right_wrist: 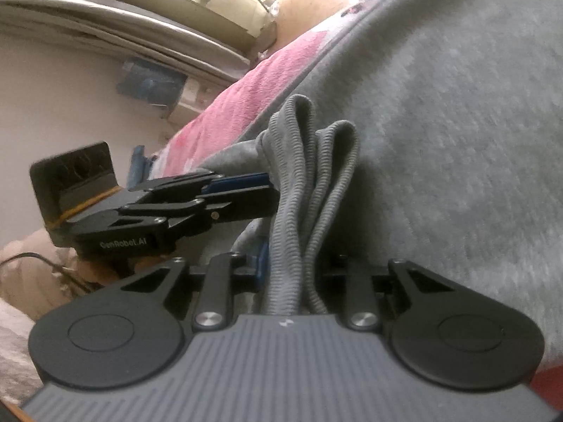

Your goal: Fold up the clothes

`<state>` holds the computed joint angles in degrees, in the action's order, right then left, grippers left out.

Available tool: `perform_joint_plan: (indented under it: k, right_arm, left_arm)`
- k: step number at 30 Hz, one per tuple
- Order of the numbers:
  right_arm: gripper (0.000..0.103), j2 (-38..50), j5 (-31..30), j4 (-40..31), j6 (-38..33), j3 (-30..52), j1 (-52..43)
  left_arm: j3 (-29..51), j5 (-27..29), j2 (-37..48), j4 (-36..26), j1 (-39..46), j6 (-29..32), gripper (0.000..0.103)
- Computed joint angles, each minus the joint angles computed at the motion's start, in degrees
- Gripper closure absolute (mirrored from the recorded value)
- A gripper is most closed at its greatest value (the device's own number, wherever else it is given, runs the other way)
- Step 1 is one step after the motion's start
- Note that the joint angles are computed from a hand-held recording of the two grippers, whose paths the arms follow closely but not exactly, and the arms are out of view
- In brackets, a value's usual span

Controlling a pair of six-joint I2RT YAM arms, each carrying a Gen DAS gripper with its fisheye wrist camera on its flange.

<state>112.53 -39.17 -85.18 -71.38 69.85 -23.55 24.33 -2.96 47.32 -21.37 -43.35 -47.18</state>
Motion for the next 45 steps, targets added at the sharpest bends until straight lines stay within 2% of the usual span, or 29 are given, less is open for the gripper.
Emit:
perform_joint_plan:
  k: [5, 9, 14, 17, 20, 25, 29, 34, 40, 45]
  right_arm:
    - [0.083, -15.32, 1.65, 8.61, 2.93, -8.51, 0.82]
    - [0.085, -22.19, 2.51, 11.77, 4.92, -11.92, -0.18]
    - [0.086, -28.62, 1.53, 12.7, 1.48, -13.05, -2.23]
    - [0.086, -29.51, 0.24, 12.1, -0.02, -11.49, -3.81]
    - [0.086, -28.24, -0.46, 12.77, 0.45, -8.17, -4.72]
    - [0.086, -25.84, -1.27, 17.58, 4.42, -3.93, -5.48]
    - [0.086, -21.21, -0.73, 21.82, 7.04, 2.54, -6.47]
    - [0.086, -12.5, 1.15, 25.93, 10.62, 13.73, -7.52]
    - [0.086, -1.85, 5.9, 28.51, 11.17, 25.74, -5.15]
    - [0.086, 2.83, 8.66, 29.89, 10.56, 31.15, -2.39]
  left_arm:
    - [2.39, 0.4, 0.58, -2.93, 0.67, -0.02, 0.072]
    - [5.99, -1.31, 0.94, -7.41, -0.38, 0.59, 0.072]
    - [9.59, -3.35, 0.42, -10.84, -1.47, 1.69, 0.071]
    - [11.98, -4.16, 1.63, -11.96, -1.71, 2.9, 0.072]
    - [13.35, -4.5, 2.52, -12.19, -1.84, 2.99, 0.072]
    - [15.11, -4.46, 3.32, -12.94, -2.54, 3.34, 0.072]
    - [16.29, -4.55, 3.47, -13.27, -2.76, 4.21, 0.072]
    - [16.4, -4.32, 2.67, -12.84, -2.02, 4.63, 0.072]
    - [13.93, -4.56, 1.24, -11.83, -1.82, 2.62, 0.072]
    - [11.79, -4.28, 0.03, -12.39, -1.85, 0.87, 0.072]
